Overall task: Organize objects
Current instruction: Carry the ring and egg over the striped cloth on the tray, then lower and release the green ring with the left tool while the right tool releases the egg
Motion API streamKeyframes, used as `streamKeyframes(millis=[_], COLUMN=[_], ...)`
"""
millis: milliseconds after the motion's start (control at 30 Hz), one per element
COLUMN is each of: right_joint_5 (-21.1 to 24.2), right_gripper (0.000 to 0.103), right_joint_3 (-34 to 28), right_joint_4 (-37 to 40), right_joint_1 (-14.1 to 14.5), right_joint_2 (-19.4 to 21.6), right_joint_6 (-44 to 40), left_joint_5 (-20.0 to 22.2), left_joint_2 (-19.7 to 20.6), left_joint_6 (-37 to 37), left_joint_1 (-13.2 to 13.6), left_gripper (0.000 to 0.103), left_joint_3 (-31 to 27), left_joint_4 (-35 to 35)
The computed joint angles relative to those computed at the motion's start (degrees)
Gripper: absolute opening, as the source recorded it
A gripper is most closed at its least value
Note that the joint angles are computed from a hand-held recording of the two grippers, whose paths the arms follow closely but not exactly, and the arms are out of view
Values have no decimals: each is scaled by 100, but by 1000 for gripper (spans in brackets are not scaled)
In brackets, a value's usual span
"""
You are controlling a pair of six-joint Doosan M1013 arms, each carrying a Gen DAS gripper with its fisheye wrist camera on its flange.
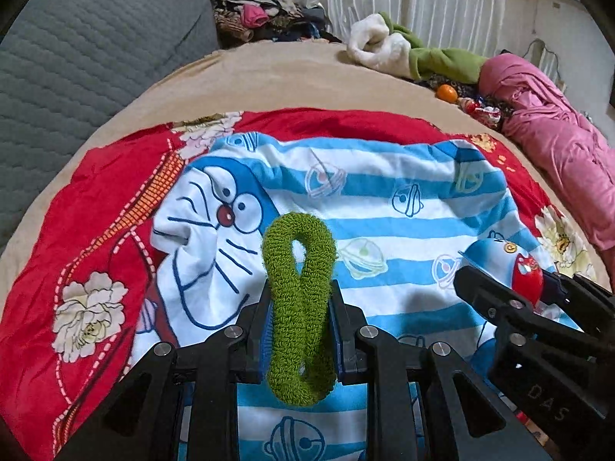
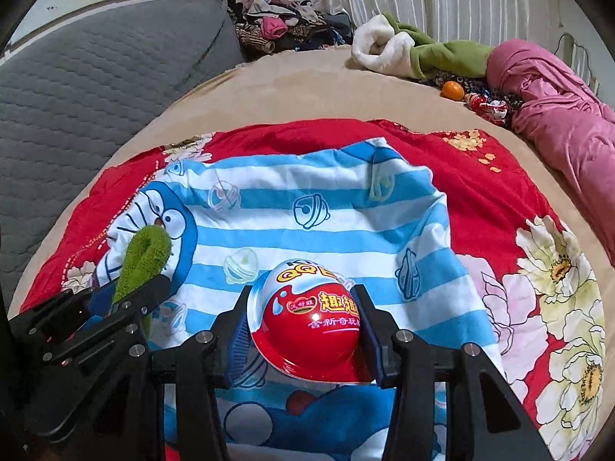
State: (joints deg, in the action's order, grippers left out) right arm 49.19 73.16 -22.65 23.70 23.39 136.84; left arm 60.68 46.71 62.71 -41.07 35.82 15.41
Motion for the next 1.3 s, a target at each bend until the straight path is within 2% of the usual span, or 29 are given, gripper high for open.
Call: streamKeyframes(millis=[467,867,1067,1133,1300], right_joint_5=[213,323,369,402,465], right_gripper=[49,49,49,49,49], right_joint_3=[-89,-100,-132,-144,-138], right_joint_4=[223,378,413,408,418], right_joint_1=[-25,-56,-59,-51,-38], right_joint_2=[167,216,232,236,237], right_joint_6=[-183,-253,-270,-298,-291], left_joint_5=[364,581,661,690,703], left_joint_2=[175,248,257,250,182], left_joint_6=[68,106,81,39,11], left_joint_1=[45,62,65,63,64], left_gripper=[25,32,42,54,67], left_joint_3=[-178,-262,-282,-264,-150], left_joint_4=[-137,-246,-190,-137,-157])
